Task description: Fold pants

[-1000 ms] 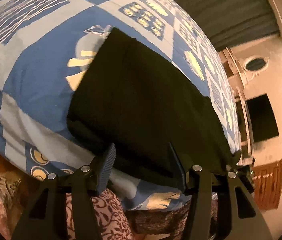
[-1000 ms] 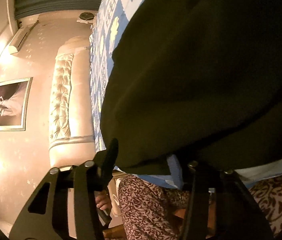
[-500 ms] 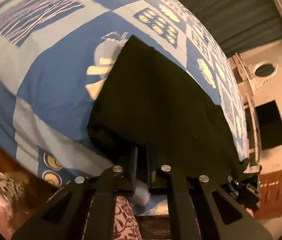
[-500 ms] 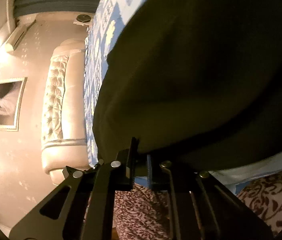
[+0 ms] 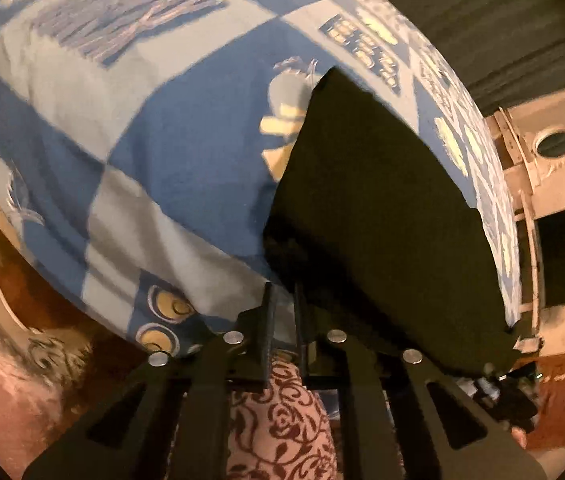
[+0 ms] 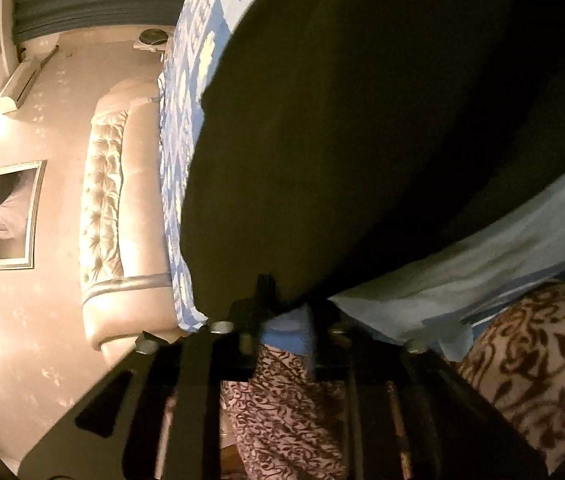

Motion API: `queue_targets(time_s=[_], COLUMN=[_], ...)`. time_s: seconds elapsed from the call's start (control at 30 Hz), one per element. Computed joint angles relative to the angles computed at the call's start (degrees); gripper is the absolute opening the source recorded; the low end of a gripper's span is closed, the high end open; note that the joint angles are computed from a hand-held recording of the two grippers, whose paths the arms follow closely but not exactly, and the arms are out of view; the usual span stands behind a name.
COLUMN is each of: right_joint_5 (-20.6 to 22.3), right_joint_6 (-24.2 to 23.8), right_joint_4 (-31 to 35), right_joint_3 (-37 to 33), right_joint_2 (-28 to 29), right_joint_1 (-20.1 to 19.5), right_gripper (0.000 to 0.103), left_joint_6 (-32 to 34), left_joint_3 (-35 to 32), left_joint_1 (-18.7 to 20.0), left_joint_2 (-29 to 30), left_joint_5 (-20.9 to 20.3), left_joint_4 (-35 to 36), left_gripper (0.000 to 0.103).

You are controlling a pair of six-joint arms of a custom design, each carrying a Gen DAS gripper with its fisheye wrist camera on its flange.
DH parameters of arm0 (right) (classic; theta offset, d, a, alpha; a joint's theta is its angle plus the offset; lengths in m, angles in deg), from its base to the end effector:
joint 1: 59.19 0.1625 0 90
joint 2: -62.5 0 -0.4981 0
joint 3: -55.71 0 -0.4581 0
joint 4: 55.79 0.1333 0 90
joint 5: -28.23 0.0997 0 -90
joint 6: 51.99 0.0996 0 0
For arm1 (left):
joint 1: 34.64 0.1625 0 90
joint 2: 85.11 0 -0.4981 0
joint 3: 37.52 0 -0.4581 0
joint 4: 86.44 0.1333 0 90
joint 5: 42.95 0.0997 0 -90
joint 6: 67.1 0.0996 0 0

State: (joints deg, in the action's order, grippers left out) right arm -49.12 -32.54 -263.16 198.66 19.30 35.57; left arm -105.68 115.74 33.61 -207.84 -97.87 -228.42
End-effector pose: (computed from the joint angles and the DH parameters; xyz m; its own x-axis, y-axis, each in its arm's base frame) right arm 0.1886 -0.3957 -0.0105 -0.9380 0.1776 -0.2976 0.2474 0.9446 -0.2159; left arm 0.0851 -0.3008 0.3094 -0.8702 -0.4546 -0.1901 -0.2529 0.7432 -0.6194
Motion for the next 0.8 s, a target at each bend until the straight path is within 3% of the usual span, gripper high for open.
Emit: queue_targets(time_s=[0.07, 0.17, 0.2, 0.27, 0.3, 0.37, 0.5, 0.57, 0.6, 0.77, 0.8], right_joint_5=[0.0, 0.0, -1.0, -4.2, -6.0, -7.4, -8.1, -4.8, -0.8, 2.7, 2.4], right_joint_6=[-0.1, -0.9, -1.6, -3.2, -3.8, -4.4, -3.2, -2.9, -3.0, -3.6, -3.6], right_joint_4=[-0.4, -2.3, -3.3, -5.4, -7.1, -11.3, -14.2, -13.6, -13.7, -8.3, -7.6], right_joint_3=[1.3, 4.2, 5.4, 7.5, 8.8, 11.7, 13.9, 13.6, 13.3, 10.1, 9.5], right_joint_2=[-2.5, -8.0, -10.6, -15.7, -19.0, -26.1, -38.1, -41.3, -41.8, -40.9, -40.6], right_joint_1=[0.1, -1.9, -3.0, -5.5, -7.6, -14.0, -27.8, -34.3, -37.5, -39.8, -39.5], right_gripper=[0.045, 0.046, 0.047, 0.047, 0.047, 0.047, 0.048, 0.048, 0.048, 0.047, 0.040], left_joint_6=[0.1, -0.8, -1.5, -1.5, -1.2, 0.1, 3.4, 2.9, 2.6, 1.2, 0.8], left_joint_3=[0.4, 0.4, 0.4, 0.7, 0.8, 0.8, -0.4, -0.8, -1.0, -1.6, -1.6], left_joint_1=[-4.3, -9.9, -12.0, -14.4, -15.1, -17.1, -16.5, -15.8, -15.6, -15.2, -15.3], left_joint_2=[-2.8, -5.6, -5.9, -5.3, -4.6, -1.6, 8.2, 11.7, 13.5, 20.5, 21.1], left_joint_5=[3.6, 6.8, 7.8, 8.7, 9.1, 10.4, 10.5, 9.0, 8.7, 7.2, 6.8], left_joint_4=[3.8, 8.6, 9.7, 8.4, 7.3, 5.1, -2.6, -5.8, -7.3, -12.9, -13.4], left_gripper=[0.010, 0.015, 0.021, 0.057, 0.061, 0.065, 0.067, 0.067, 0.067, 0.072, 0.072])
